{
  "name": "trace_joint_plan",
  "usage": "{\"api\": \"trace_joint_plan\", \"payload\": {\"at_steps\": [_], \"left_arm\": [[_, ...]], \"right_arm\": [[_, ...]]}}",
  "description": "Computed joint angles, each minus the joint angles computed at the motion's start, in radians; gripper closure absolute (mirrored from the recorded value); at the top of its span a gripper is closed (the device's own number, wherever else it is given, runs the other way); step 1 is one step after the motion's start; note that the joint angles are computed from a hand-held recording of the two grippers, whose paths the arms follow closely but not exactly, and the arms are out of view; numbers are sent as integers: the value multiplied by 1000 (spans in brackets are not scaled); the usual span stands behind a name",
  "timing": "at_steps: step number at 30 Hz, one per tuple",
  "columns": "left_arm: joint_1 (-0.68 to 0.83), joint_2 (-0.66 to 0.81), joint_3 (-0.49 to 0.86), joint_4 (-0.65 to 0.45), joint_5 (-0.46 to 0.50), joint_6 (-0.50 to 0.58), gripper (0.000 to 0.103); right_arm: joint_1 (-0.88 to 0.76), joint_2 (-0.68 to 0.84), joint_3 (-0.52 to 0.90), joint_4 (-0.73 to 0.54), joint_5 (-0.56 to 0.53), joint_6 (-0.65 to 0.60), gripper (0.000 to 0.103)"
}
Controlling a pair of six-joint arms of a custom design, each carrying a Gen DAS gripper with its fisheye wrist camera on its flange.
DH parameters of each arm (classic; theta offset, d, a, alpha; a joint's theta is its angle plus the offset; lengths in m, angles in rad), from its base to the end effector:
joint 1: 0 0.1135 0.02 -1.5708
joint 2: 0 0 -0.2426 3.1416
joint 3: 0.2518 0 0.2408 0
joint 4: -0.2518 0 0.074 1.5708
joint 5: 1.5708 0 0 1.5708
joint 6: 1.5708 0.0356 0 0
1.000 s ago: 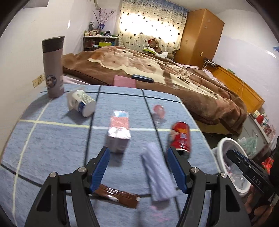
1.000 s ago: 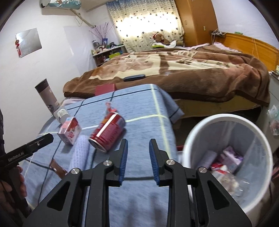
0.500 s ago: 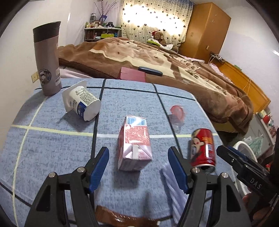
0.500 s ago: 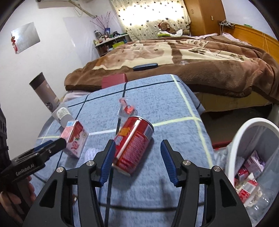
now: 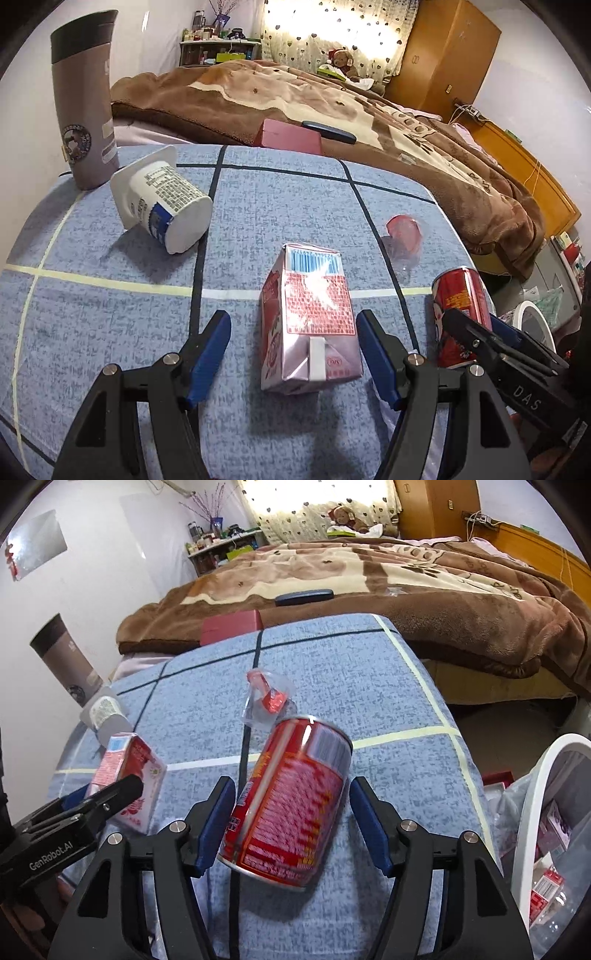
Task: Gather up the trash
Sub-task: 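Grasp the red can with the right gripper while the left gripper grasps the pink milk carton, then lift the red can and pink carton and carry both over the bin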
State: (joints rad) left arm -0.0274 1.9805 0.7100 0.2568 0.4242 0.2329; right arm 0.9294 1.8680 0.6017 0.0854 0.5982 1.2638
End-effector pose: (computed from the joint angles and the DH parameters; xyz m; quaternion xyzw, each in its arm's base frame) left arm 0.2987 -0.0228 0.0406 0.1794 0.9244 -0.1738 0.2881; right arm 0.1701 0.1943 0.0453 0.2123 0.9149 0.0327 0.3417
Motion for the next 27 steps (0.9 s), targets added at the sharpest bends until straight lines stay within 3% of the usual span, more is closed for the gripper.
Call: {"api": "trace_joint_plan", "payload": {"at_steps": [9, 12, 14, 15, 18, 27], "left_arm": [[-10, 29, 13, 24, -4, -6, 32], [-12, 27, 9, 29, -4, 1, 41], [-12, 36, 20, 20, 5, 2, 48], [-11, 37, 21, 18, 3, 7, 52], [-13, 34, 20, 14, 4, 11, 63], [0, 16, 0, 32, 6, 13, 63]], "right_arm": [[4, 44, 54, -93, 47, 10, 37], [4, 37, 39, -74, 49, 8, 37], [2, 31, 24, -52, 48, 8, 41], [5, 30, 20, -46, 52, 9, 47], [10, 36, 32, -68, 66, 15, 48], [20, 33, 25, -62, 82, 25, 49]]}}
